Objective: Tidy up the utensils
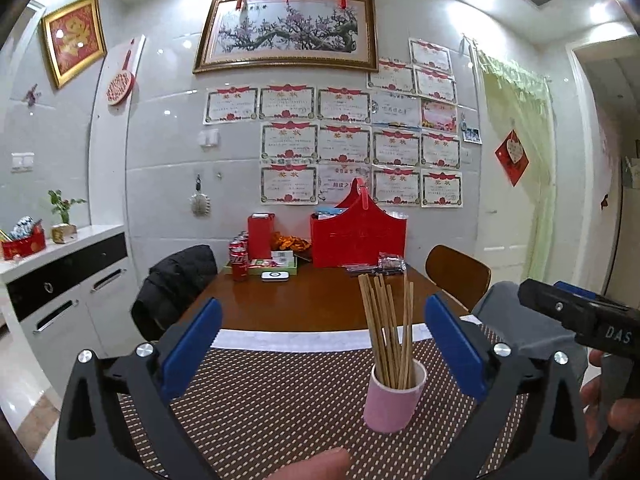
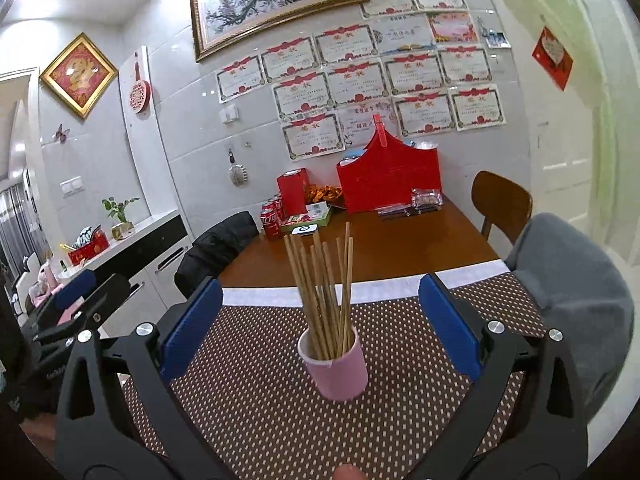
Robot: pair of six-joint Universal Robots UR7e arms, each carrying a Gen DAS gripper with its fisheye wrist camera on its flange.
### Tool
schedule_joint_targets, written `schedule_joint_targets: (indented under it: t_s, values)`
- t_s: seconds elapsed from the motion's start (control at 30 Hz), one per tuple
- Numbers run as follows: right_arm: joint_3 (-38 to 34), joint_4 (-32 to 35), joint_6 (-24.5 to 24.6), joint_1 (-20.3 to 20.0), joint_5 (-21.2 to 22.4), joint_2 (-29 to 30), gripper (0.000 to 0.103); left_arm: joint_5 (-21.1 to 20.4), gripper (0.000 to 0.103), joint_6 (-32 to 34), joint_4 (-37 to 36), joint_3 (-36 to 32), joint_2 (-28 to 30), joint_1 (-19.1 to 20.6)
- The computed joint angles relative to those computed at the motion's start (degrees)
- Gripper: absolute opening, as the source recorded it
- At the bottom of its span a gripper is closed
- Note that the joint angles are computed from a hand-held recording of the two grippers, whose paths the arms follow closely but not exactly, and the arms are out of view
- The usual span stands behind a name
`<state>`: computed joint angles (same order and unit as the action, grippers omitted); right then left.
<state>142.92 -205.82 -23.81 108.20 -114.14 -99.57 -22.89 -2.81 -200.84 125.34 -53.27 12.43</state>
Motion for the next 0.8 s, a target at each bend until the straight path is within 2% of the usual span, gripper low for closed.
schedule_joint_targets:
  t_s: [0.17, 0.3, 0.47, 0.63, 0.8]
  values:
    - [2.18, -2.97, -0.02, 6.52, -6.22, 1.13, 0.097, 2.58, 0.1, -8.56, 7.71, 4.33, -4.69, -2.93]
    - [1.95, -5.29, -0.93, 11.26, -11.38, 4.49, 0.097, 5.03, 0.1, -16.98, 17.46, 7.28, -8.41, -4.94]
    - [1.42, -12.42, -3.9, 16.66, -17.82, 9.72, 0.097, 7.37, 0.1, -24.25, 25.69, 9.32, -11.54, -7.19]
    - [0.97, -18.4, -7.13, 20.22, -23.36, 13.31, 0.097, 9.89, 0.1, -31.42, 33.49, 10.43, -14.26, -9.47]
    - [1.36, -21.13, -7.35, 21.62, -25.71, 14.05, 0.097, 10.36, 0.1, -37.07, 39.13, 11.05, -16.06, -10.67]
